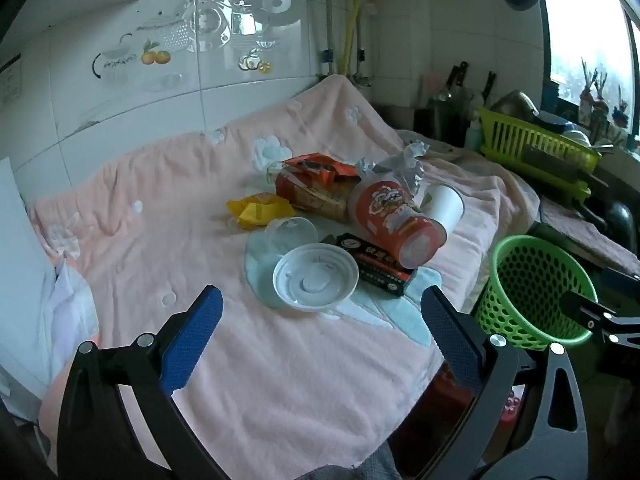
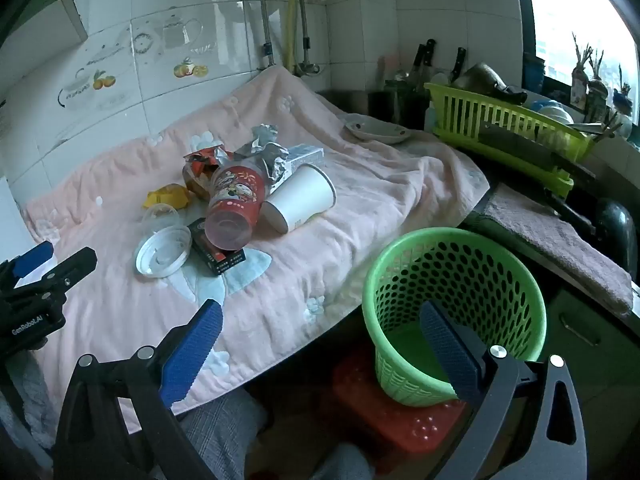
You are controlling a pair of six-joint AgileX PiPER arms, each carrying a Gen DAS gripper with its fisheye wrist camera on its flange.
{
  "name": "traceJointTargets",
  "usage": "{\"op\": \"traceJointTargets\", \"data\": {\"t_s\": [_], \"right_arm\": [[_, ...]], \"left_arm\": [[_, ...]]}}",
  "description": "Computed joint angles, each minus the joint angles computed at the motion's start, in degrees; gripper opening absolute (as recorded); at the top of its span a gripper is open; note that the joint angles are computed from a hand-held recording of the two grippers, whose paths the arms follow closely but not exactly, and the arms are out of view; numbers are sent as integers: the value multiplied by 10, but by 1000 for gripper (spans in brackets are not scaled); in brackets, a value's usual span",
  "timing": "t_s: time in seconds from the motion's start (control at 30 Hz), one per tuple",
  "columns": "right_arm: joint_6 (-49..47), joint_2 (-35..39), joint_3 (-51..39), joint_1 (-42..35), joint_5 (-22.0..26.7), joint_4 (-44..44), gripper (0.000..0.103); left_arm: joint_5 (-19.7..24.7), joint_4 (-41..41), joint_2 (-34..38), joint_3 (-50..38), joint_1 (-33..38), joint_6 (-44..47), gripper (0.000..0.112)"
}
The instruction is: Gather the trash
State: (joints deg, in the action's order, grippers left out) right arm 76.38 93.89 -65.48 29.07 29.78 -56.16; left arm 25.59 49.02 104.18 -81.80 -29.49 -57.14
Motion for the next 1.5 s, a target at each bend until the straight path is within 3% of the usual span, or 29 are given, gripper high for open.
{"op": "traceJointTargets", "data": {"t_s": [1.5], "right_arm": [[42, -14, 17, 11, 16, -33, 96]], "left_arm": [[-4, 30, -16, 14, -21, -26, 98]]}}
